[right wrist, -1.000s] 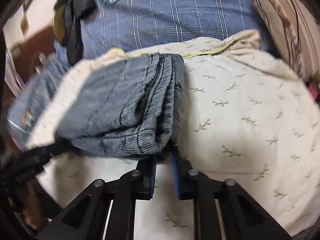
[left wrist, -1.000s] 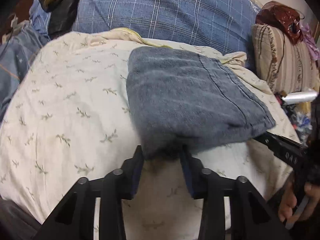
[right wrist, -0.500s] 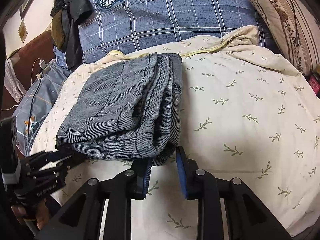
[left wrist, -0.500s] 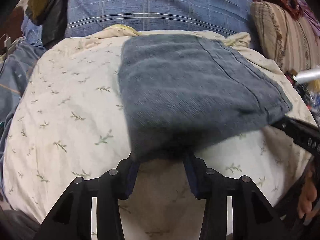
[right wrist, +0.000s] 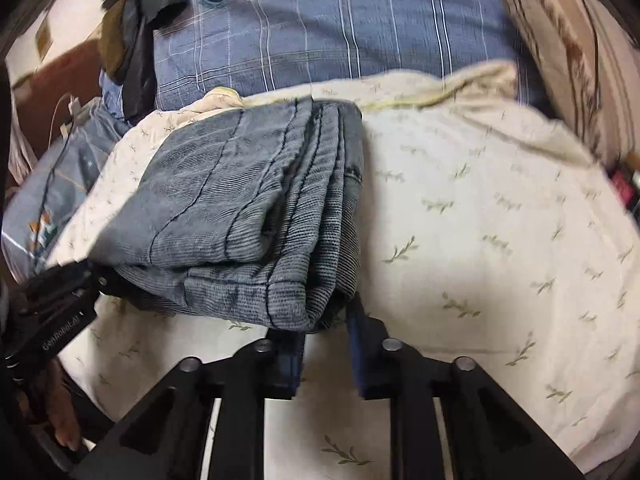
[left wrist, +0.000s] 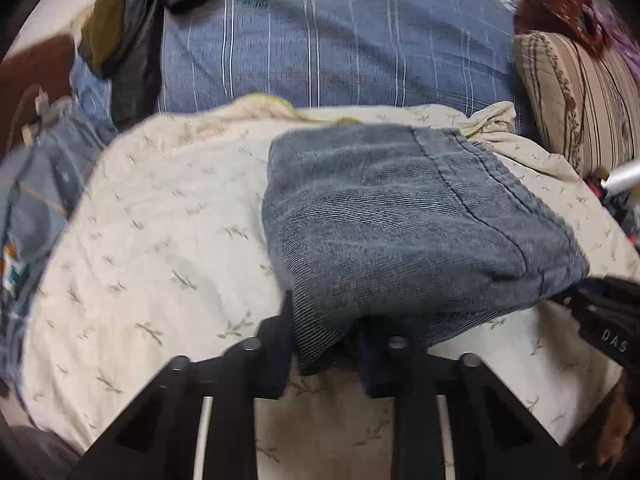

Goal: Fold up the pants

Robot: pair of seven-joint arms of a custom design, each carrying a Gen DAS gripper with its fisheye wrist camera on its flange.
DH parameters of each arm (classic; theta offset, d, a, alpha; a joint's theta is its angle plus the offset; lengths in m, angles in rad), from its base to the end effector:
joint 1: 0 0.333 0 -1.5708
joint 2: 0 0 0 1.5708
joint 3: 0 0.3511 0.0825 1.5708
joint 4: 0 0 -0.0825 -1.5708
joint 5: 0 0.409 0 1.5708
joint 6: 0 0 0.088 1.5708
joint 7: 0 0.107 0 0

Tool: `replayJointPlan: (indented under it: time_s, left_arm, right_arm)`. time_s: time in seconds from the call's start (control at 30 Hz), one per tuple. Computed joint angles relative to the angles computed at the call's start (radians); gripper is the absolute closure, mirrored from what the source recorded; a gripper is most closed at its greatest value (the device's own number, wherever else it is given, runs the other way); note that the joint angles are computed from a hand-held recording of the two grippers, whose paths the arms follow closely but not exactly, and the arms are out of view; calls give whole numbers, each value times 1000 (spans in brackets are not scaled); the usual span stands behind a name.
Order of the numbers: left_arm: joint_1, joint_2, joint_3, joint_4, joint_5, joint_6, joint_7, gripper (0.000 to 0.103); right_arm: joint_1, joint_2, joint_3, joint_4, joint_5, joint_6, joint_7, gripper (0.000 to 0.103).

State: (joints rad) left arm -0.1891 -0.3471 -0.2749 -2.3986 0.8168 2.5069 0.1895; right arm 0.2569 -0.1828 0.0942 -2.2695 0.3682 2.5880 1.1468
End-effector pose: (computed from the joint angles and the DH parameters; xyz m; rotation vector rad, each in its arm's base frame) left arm 0.4287 -0.2303 0.5087 -1.9817 1.4019 -0.6116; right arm 0.5104 0.1821 0.5103 -2.2525 1.3165 -0.2580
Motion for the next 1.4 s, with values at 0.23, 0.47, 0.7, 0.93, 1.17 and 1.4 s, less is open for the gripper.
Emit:
replayJointPlan:
  time_s: [0.23, 0.47, 0.7, 0.93, 1.17, 1.4]
  left_arm:
    - [-17, 29, 2, 3, -24, -47, -21, 94]
    - [-37, -23, 31, -42, -67, 51, -12, 69]
    - [5, -180, 15, -146, -49, 201, -21, 52]
    - [47, -228, -12, -189, -16, 287, -63, 48]
    - [-10, -89, 36, -55, -41, 333, 214, 47]
    - [-216, 107, 214, 33, -380, 429, 767, 49]
  right_arm:
    - [-33, 20, 32, 1, -131, -5, 76, 94]
    - [11, 1, -55, 39, 171, -95, -113, 68]
    - [-24, -11, -81, 75, 286, -158, -174, 51]
    - [-60, 76, -125, 213, 520, -345, -187, 51]
    - [-49, 347, -61, 533, 378, -443, -102, 61]
    - [-68, 455, -36, 618, 371, -466, -74, 98]
